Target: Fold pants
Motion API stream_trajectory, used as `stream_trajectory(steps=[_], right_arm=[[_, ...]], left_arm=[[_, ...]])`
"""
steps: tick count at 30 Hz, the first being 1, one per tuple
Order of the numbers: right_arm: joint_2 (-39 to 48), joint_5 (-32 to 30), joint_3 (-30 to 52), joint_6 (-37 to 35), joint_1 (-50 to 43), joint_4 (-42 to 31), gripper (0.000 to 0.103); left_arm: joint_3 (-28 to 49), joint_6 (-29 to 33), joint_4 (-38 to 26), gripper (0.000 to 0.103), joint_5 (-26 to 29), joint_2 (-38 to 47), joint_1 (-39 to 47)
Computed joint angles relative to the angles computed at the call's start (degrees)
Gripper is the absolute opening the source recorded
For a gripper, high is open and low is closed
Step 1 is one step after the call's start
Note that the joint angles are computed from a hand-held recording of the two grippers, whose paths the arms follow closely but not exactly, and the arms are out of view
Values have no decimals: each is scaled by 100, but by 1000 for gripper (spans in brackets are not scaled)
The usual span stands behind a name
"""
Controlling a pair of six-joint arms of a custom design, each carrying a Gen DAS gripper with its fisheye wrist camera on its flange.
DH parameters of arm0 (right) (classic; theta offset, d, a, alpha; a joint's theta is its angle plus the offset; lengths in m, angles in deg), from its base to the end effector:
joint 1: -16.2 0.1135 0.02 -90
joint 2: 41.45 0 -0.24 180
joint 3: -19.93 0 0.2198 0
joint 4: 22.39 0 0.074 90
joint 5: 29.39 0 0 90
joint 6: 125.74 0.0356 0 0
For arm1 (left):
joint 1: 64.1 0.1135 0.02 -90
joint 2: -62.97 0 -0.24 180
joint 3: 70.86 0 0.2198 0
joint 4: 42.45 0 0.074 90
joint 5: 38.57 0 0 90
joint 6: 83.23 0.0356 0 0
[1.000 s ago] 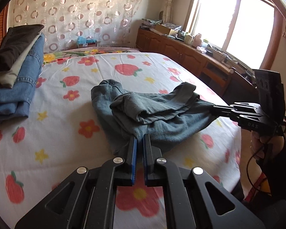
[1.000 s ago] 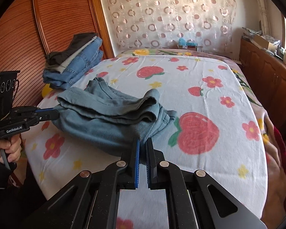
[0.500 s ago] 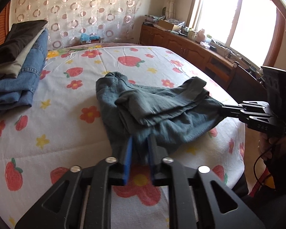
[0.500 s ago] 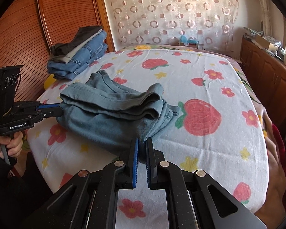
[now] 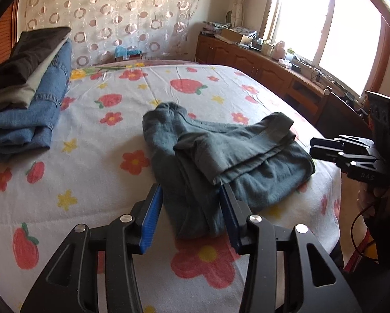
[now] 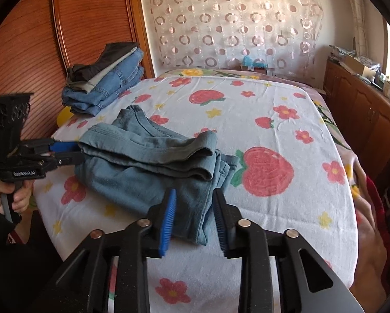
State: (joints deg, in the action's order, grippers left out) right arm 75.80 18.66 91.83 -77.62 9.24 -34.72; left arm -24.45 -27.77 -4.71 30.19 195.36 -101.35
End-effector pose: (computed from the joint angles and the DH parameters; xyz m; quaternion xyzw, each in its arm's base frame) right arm 0.3385 -0.0173 0.0856 -0.3641 0.8256 0.2056 0.3788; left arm 0.2216 -0.1523 -0.0085 -0.0440 0.9196 -0.0659 0.3847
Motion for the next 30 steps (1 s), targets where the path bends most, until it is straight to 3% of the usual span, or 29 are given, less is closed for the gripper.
stream_trajectory(steps=[15, 20, 25, 27, 30], right_arm=[[884, 1004, 1331, 413, 873, 4, 31], [1138, 911, 1932, 628, 995, -305, 31], [1622, 585, 2856, 626, 996, -1076, 31], [1815, 447, 3246, 578, 996, -1434, 11], [1843, 251, 3313, 673, 967, -1339, 7]], left_arm=[[935, 652, -1100, 46, 291, -159, 701], [1230, 734, -1302, 46, 465, -110, 960], [1398, 803, -1303, 46, 542, 26, 1074], [1436, 818, -1319, 43, 491, 64, 1082], [1302, 845, -1044, 35, 497, 66, 1076]])
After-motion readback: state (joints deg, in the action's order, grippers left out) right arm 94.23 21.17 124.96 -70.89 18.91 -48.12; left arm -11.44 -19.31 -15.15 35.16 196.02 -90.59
